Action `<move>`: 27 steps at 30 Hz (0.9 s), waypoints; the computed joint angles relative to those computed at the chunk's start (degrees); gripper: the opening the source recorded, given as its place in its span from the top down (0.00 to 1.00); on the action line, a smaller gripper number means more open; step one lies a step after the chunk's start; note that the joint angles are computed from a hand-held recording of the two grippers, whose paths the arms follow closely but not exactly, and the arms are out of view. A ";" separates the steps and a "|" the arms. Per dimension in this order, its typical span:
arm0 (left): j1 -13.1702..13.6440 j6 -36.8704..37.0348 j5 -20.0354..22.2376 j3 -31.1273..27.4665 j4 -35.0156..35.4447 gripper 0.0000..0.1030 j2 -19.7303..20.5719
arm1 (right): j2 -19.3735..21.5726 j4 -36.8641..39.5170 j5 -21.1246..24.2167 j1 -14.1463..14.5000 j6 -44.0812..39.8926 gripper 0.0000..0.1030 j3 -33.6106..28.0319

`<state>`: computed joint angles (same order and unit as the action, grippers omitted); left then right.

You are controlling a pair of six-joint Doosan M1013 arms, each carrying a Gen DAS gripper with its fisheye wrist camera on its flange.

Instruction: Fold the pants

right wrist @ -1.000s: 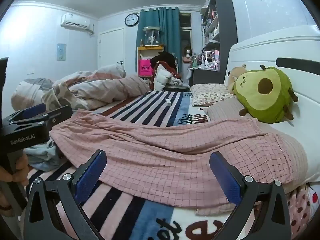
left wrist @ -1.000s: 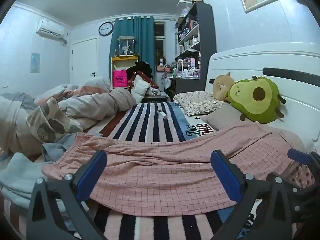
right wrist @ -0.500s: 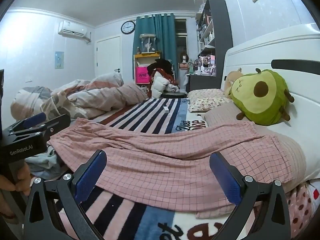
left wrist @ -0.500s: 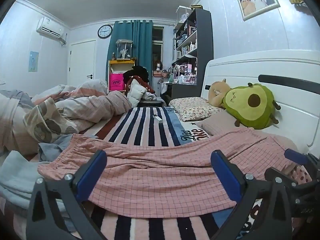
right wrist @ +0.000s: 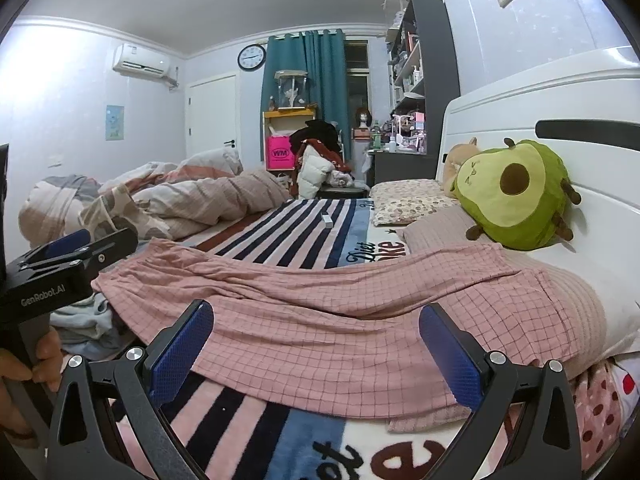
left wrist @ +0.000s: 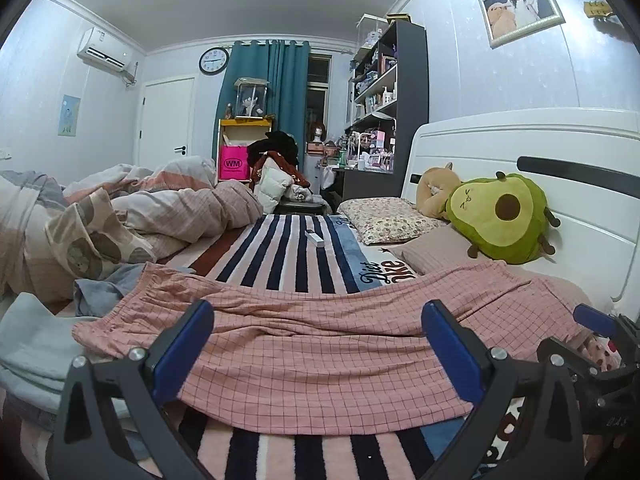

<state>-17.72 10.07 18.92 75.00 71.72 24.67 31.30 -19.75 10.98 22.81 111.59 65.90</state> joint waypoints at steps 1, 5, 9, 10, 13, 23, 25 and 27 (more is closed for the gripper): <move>-0.01 -0.26 0.06 0.03 0.25 0.01 0.00 | -0.03 0.41 -0.10 -0.02 -0.47 0.00 0.07; 0.06 -1.50 -0.01 0.12 1.04 0.01 -0.04 | -0.37 2.51 -0.77 -0.13 -3.25 0.00 0.69; 0.06 -0.80 0.23 -0.03 0.23 0.01 0.04 | -0.47 0.58 -1.10 -0.06 -0.94 0.00 0.89; 0.03 -0.82 0.24 -0.04 0.25 0.01 0.04 | -0.49 -0.24 -1.12 -0.08 0.10 0.00 0.93; 0.00 -0.67 0.32 -0.11 0.11 0.01 0.07 | -0.52 -1.72 -1.23 -0.14 2.11 0.00 1.03; 0.06 -1.00 0.22 -0.03 0.45 0.01 0.04 | -0.56 -2.77 -1.24 -0.17 3.30 0.00 1.15; 0.02 -0.79 0.35 -0.09 0.26 0.01 0.06 | -0.56 -2.68 -1.27 -0.18 3.23 0.00 1.18; 0.05 -0.81 0.27 -0.06 0.24 0.01 0.04 | -0.55 -2.27 -1.28 -0.17 2.94 0.00 1.17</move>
<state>-17.67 9.26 19.20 74.93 71.96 24.71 30.75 -22.02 9.70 22.63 114.52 67.07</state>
